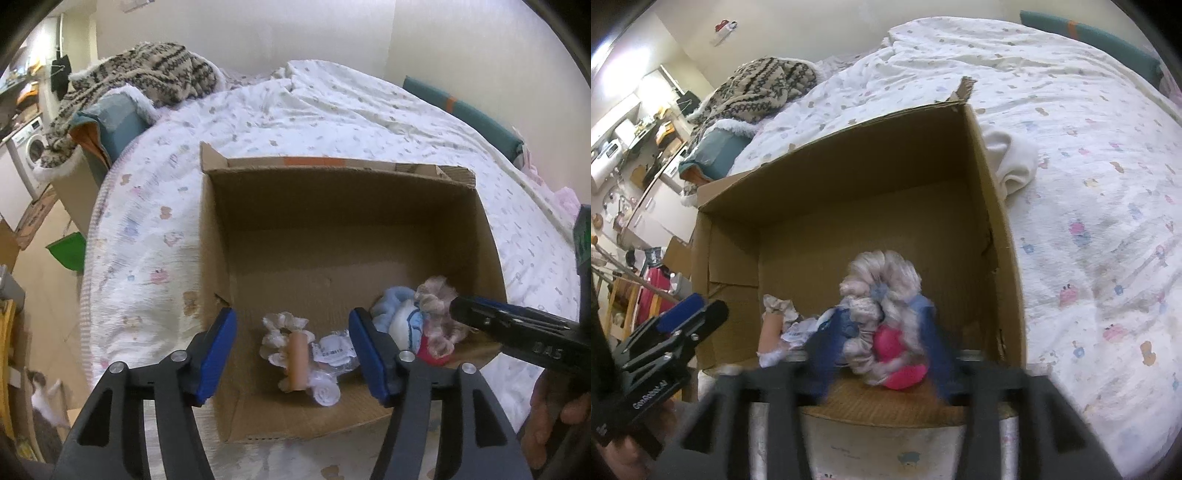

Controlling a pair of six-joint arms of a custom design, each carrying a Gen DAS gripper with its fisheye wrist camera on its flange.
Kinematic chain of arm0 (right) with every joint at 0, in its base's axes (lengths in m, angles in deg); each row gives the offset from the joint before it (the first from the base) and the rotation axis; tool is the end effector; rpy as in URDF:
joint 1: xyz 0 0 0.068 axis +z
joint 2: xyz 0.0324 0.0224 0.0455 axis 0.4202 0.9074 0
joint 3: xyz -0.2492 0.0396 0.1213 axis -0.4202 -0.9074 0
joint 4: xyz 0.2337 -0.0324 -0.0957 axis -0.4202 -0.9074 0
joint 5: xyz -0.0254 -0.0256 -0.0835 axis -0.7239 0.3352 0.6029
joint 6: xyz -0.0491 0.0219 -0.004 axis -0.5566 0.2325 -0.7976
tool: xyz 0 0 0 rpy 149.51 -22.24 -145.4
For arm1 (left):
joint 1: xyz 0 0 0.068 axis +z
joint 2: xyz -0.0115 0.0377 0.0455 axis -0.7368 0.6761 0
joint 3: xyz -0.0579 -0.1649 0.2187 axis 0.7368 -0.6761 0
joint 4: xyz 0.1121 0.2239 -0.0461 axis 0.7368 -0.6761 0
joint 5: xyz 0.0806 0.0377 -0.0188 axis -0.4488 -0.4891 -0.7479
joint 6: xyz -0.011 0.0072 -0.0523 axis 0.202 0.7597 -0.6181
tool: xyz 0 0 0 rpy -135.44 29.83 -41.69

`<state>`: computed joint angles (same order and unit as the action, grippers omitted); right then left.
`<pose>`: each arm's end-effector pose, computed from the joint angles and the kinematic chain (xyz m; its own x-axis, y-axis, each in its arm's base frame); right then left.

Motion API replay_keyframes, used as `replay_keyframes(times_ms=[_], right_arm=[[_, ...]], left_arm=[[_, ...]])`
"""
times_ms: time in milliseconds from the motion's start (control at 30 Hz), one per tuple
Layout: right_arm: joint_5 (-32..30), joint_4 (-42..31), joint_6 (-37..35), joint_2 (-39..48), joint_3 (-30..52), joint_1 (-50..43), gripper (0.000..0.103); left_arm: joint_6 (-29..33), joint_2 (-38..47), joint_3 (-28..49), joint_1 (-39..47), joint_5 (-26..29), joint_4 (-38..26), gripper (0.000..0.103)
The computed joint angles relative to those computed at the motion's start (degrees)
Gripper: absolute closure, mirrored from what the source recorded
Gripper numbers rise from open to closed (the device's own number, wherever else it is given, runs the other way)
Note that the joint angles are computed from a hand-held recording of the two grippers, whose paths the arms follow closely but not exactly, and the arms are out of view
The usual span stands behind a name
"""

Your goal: Organize soft objects

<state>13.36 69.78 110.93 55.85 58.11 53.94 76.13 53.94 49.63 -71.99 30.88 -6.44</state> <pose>0.2451 0.1262 0.2069 -0.6704 0.5664 -0.4793 0.4260 0.8227 0.3764 0.3665 -0.1737 0.2217 -0.6492 0.4368 -0.6227 0.5902 0.8057 -0.0502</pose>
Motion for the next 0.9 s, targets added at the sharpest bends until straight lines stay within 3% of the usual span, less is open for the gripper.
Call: replay_keyframes(times_ms=[167,267,333,400,667,900], right_arm=[[4.6,-4.7,2.7,-2.6,1.1,2.9,0.034],[11.0,-9.6,5.9,-5.6,2.3,7.8,0.026],[14.7,-13.3,7.5,-6.5,4.0,10.7,0.011],[18.0,-16.4,9.3,-7.4,5.1,13.8,0.004],[28.1,-21.4,16.2,-7.9,5.7,24.2,0.0],[27.7,-20.6,12.2,-6.5,7.0,24.0,0.0]], left_arm=[[0.2,-3.0,-1.6,1.2,-1.1,-0.6,0.043],[-1.8,-7.2,-5.4,2.3,-4.0,0.8,0.041],[-2.8,-9.8,-7.0,3.1,-4.0,0.1,0.022],[-4.1,-13.2,-9.3,3.7,-3.8,0.1,0.016],[-8.2,-20.7,-14.6,4.3,-5.2,0.0,0.002],[-10.9,-23.1,-17.2,2.6,-7.8,1.0,0.001]])
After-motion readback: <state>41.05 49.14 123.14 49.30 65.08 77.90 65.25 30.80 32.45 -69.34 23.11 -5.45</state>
